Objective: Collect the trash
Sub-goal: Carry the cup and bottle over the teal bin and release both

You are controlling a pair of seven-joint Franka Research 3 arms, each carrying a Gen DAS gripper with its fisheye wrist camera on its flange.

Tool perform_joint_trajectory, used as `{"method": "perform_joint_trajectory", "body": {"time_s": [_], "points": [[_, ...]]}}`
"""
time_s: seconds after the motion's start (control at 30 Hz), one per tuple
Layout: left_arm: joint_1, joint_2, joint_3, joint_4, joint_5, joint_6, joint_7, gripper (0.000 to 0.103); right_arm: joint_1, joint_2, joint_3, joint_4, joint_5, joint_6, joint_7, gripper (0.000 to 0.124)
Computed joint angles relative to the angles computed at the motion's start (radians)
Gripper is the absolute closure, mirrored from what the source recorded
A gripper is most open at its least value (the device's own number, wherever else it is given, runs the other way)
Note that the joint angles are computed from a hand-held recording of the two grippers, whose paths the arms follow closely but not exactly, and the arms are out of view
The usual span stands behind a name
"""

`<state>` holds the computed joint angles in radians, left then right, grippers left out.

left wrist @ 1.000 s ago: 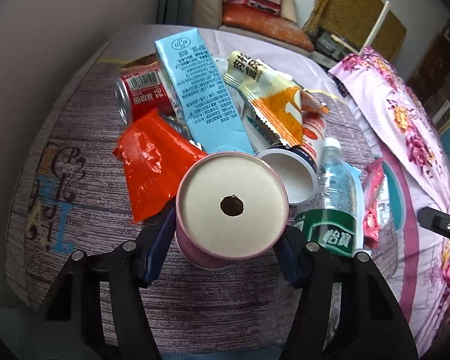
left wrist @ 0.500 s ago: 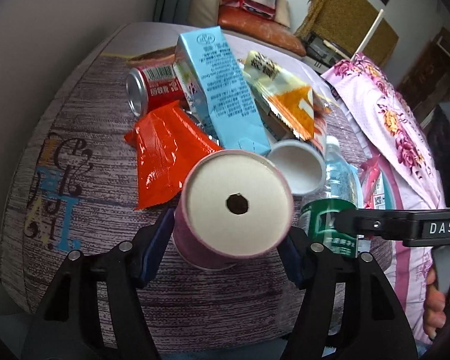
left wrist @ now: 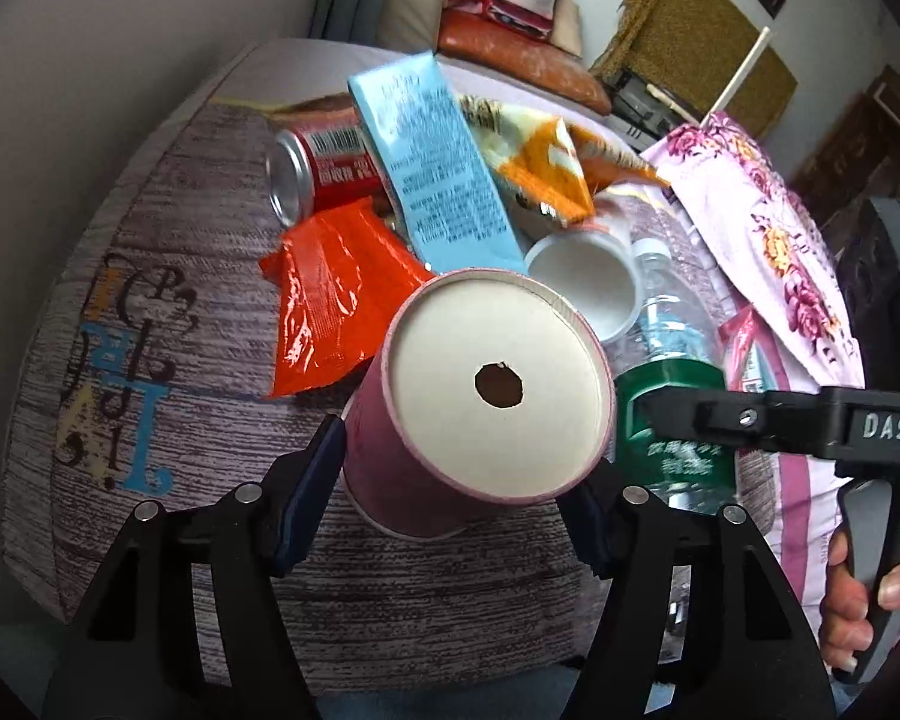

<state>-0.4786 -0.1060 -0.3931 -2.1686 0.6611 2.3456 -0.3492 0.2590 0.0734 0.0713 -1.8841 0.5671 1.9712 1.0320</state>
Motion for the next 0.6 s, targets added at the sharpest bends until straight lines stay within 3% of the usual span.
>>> {"method": "perform_joint_trajectory", "body": {"time_s": [0.17, 0.4, 0.6], "points": [[0.001, -0.039, -0.006, -0.001, 0.003, -0.008, 0.002, 0.036, -0.028, -0.022, -0.019, 0.031, 0.069, -0.045, -0.04, 0.053], [-0.001, -0.011, -0.02, 0.095, 0.053, -0.074, 0.05, 0.036, -0.064, -0.033, -0.04, 0.09, 0.142, -0.042, -0.068, 0.053], [-0.001, 0.008, -0.013, 0.15, 0.07, -0.1, 0.085, 0.036, -0.079, -0.016, -0.043, 0.119, 0.185, 0.023, -0.054, 0.053]]}}
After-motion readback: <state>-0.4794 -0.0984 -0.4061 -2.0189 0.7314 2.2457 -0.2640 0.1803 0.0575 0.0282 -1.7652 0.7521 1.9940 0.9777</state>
